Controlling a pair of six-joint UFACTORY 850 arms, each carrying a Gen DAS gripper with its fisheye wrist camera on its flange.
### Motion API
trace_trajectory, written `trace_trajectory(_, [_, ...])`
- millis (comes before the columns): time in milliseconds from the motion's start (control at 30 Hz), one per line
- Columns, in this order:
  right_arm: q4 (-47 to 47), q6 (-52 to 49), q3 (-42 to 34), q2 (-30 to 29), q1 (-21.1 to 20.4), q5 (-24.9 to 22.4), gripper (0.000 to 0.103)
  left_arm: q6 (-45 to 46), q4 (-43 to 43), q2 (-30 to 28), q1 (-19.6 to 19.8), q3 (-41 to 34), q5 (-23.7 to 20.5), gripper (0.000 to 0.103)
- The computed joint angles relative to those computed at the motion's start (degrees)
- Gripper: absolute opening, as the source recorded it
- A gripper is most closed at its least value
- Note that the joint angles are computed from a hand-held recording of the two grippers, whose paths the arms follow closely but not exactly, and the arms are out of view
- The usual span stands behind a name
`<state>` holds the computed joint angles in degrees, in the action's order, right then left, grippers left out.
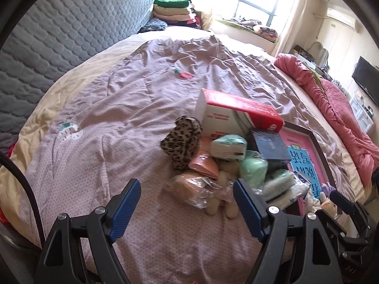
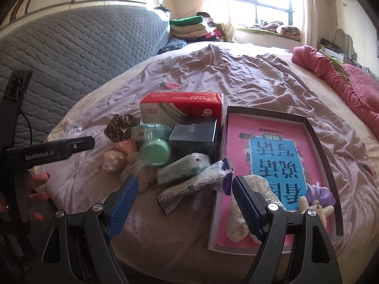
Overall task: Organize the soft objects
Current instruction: 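Grasp the leopard-print scrunchie with the left gripper while the right gripper grasps the green bagged item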
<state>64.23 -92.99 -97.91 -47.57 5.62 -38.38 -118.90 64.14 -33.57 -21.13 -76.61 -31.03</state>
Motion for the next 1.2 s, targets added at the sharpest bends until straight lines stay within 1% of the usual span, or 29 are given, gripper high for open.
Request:
trace_trajectory(200, [-1.33, 1.23, -1.65, -1.51, 1.22, 0.51, 0.082, -3.88, 1.97, 0.42, 1.51, 2.17, 1.98, 0.079])
trace_trajectory(400, [-1.63, 1.39, -2.65, -2.6, 3.97, 1.09, 0.082, -7.29, 4.99, -0.01, 2.62, 2.79, 2.94, 0.079])
trace_trajectory(533, [-2.12, 2.31, -3.54, -3.74, 5.69, 2.73, 0.082, -9.4, 6.56, -0.4, 3.97, 3.27, 4.67, 0.079])
trace_trajectory(633, [-3.27, 4.65, -4.98, -4.96, 6.54, 4.15, 0.082, -9.94, 7.66, -1.17, 5.06, 2.77, 5.11, 0.079])
trace_trajectory(767, [-5.99, 10.29, -8.68, -7.44, 7.06, 3.84, 0.082, -10.97, 9.98, -2.74, 6.64, 1.68, 7.2, 0.079])
trace_trajectory(900, [-7.66, 12.62, -10.76, -8.73, 7.61, 3.83, 0.082, -9.34, 9.61, -4.4, 7.55, 0.24, 8.37, 0.079])
trace_trajectory(1000, [-9.02, 14.0, -12.04, -9.56, 8.06, 3.99, 0.082, -11.43, 12.26, -4.81, 8.01, 0.11, 9.31, 0.079])
trace_trajectory(1167, [-14.46, 17.67, -13.66, -10.7, 9.44, 6.34, 0.077, -13.81, 15.71, -5.57, 8.35, -0.37, 9.52, 0.079])
trace_trajectory(1200, [-16.27, 18.98, -14.3, -11.17, 9.73, 6.5, 0.073, -13.59, 15.76, -5.74, 8.46, -0.48, 9.74, 0.079])
